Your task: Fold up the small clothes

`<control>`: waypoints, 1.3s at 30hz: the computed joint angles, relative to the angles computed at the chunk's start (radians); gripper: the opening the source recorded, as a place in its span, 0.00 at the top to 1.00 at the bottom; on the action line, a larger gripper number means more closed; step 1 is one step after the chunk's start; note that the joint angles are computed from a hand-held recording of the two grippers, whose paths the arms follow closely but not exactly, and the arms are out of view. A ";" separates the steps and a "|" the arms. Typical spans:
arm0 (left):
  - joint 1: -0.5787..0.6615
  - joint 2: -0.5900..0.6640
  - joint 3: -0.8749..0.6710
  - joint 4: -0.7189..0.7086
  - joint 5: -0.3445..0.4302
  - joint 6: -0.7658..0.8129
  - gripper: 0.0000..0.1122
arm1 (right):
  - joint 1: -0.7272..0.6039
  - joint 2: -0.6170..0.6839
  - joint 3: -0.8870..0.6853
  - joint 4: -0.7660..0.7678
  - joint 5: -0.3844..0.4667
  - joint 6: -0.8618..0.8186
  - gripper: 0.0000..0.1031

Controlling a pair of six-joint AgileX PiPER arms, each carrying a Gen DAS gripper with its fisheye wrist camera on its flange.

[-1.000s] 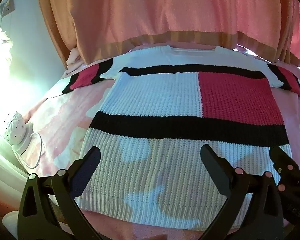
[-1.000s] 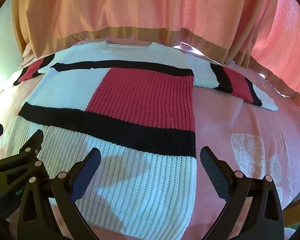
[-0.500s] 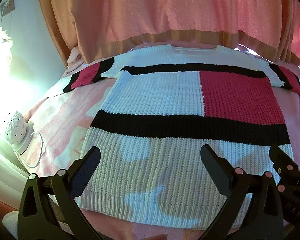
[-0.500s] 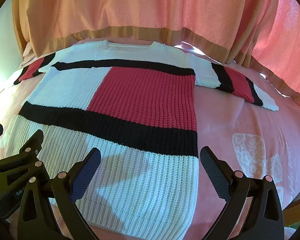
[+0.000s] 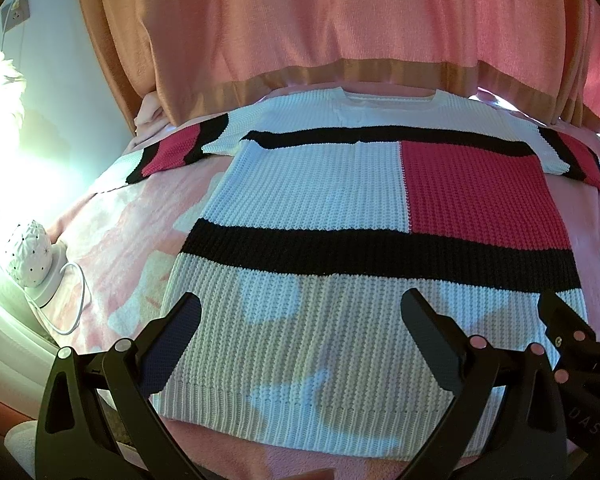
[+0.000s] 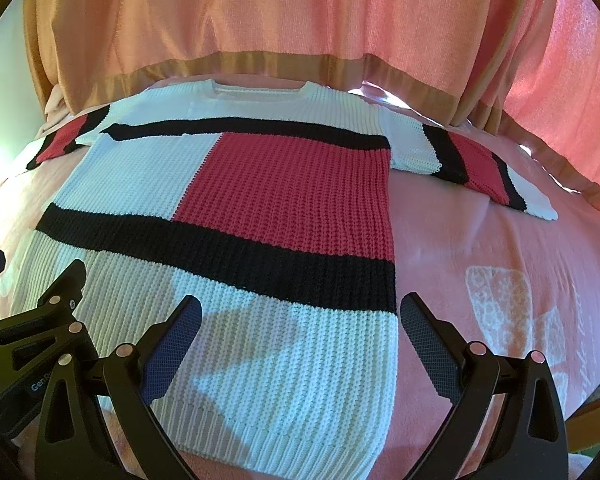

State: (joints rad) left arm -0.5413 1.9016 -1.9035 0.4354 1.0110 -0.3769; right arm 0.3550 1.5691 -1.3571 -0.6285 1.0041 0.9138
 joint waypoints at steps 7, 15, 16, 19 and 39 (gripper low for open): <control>0.000 -0.005 0.010 0.004 -0.007 -0.003 0.13 | -0.001 -0.002 0.000 0.001 0.001 -0.002 0.05; -0.001 -0.002 0.003 0.003 -0.003 -0.002 0.13 | -0.005 0.000 -0.002 0.003 -0.001 -0.005 0.05; -0.001 0.001 -0.003 0.002 0.000 0.000 0.13 | -0.006 0.000 -0.002 0.004 -0.001 -0.006 0.05; -0.001 0.001 -0.004 0.002 0.001 -0.001 0.13 | -0.007 -0.001 -0.001 0.005 -0.001 -0.008 0.05; -0.001 0.009 -0.017 0.004 0.005 0.003 0.13 | -0.011 -0.004 -0.002 0.006 0.003 -0.006 0.05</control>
